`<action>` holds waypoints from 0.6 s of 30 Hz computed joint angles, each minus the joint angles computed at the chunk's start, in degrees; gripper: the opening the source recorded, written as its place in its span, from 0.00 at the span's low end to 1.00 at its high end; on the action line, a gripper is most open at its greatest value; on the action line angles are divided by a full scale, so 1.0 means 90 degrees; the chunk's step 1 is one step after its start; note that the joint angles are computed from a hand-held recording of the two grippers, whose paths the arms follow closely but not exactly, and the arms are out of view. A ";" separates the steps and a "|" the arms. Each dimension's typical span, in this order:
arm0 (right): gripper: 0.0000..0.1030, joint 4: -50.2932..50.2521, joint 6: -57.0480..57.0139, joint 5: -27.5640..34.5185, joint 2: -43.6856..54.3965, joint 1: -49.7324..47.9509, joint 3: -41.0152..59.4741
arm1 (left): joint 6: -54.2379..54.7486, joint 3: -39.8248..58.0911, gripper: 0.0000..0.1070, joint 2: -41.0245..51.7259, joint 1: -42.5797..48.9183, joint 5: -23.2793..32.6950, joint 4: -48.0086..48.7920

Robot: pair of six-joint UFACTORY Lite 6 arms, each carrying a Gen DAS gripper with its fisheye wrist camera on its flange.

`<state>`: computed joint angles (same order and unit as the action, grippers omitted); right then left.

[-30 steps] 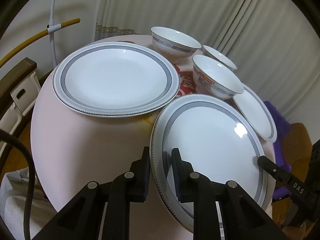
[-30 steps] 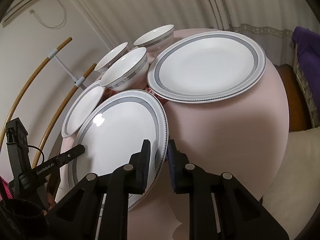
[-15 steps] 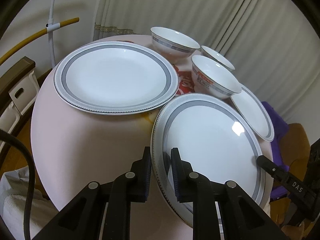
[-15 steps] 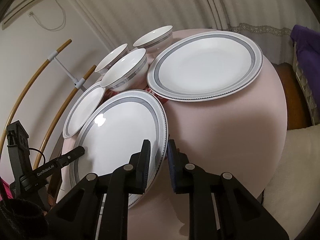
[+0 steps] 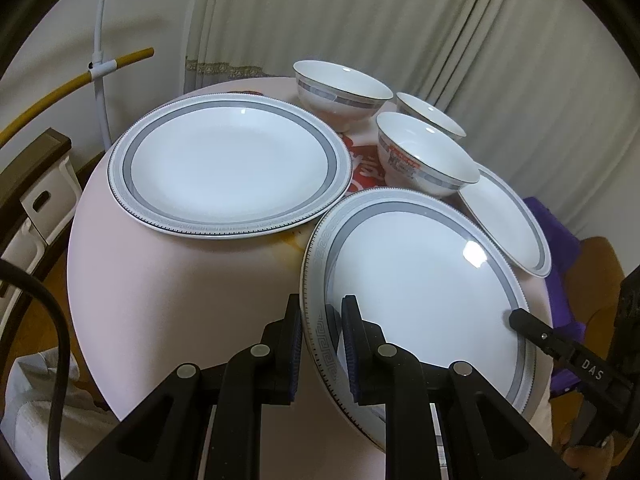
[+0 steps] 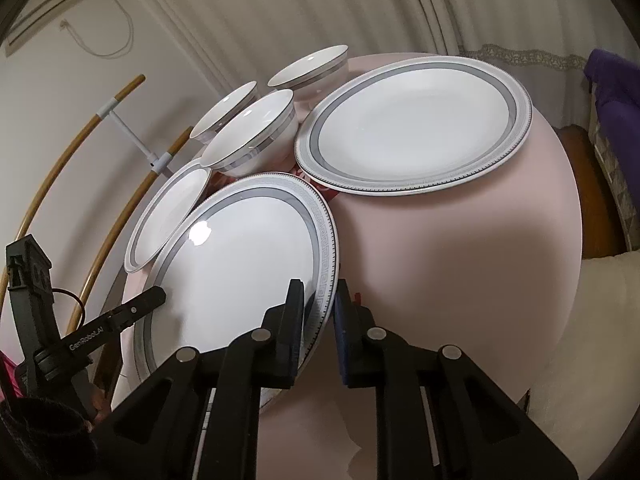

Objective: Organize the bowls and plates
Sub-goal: 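Lift the grey-rimmed plate with both grippers and carry it toward another plate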

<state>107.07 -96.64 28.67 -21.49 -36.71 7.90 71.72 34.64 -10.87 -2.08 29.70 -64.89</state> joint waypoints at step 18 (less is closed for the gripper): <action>0.13 -0.0245 -0.0318 0.0658 -0.0061 -0.0504 -0.0146 | 0.0485 -0.0190 0.13 -0.0271 0.0306 0.0255 -0.0224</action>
